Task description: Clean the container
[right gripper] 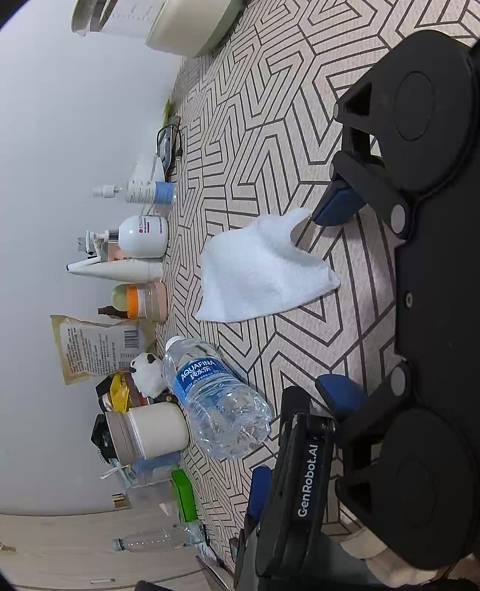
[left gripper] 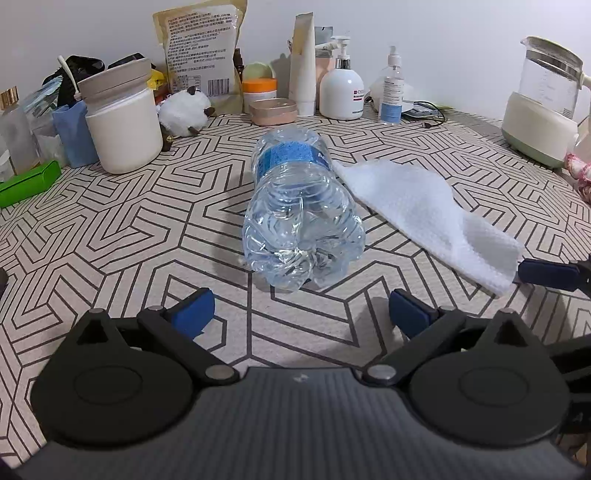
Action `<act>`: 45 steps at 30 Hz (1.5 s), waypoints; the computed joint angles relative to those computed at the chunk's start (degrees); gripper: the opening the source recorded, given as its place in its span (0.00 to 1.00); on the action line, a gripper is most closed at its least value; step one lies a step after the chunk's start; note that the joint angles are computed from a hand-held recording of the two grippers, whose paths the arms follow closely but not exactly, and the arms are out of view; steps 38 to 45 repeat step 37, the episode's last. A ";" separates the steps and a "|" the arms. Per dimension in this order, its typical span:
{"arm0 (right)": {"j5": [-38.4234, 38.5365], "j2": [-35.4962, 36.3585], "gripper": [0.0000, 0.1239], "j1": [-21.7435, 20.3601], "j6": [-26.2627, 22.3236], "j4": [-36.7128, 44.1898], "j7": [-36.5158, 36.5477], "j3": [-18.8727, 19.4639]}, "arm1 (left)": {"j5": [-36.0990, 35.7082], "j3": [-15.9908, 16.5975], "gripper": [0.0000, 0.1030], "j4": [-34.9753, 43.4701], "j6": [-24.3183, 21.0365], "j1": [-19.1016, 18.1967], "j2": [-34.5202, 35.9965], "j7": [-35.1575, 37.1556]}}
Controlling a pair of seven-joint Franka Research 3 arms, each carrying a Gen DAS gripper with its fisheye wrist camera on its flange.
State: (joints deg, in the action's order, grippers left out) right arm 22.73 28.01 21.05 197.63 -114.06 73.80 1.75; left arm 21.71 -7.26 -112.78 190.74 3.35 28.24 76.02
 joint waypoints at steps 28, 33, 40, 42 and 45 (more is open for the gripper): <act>-1.80 -0.04 0.76 -1.39 -0.93 0.30 0.50 0.96 | -0.44 1.90 1.00 -0.76 1.25 -1.50 -0.26 -0.68; -0.69 0.10 0.76 0.59 -1.32 0.61 -0.38 -0.92 | -1.34 3.93 1.00 -1.45 2.41 -3.31 -0.45 -0.84; -0.47 0.07 0.76 0.53 -1.34 0.60 -0.64 -0.84 | -1.84 4.61 1.00 -1.71 2.76 -4.00 -0.55 -0.73; -0.47 0.07 0.76 0.53 -1.34 0.60 -0.64 -0.84 | -1.84 4.61 1.00 -1.71 2.76 -4.00 -0.55 -0.73; -0.47 0.07 0.76 0.53 -1.34 0.60 -0.64 -0.84 | -1.84 4.61 1.00 -1.71 2.76 -4.00 -0.55 -0.73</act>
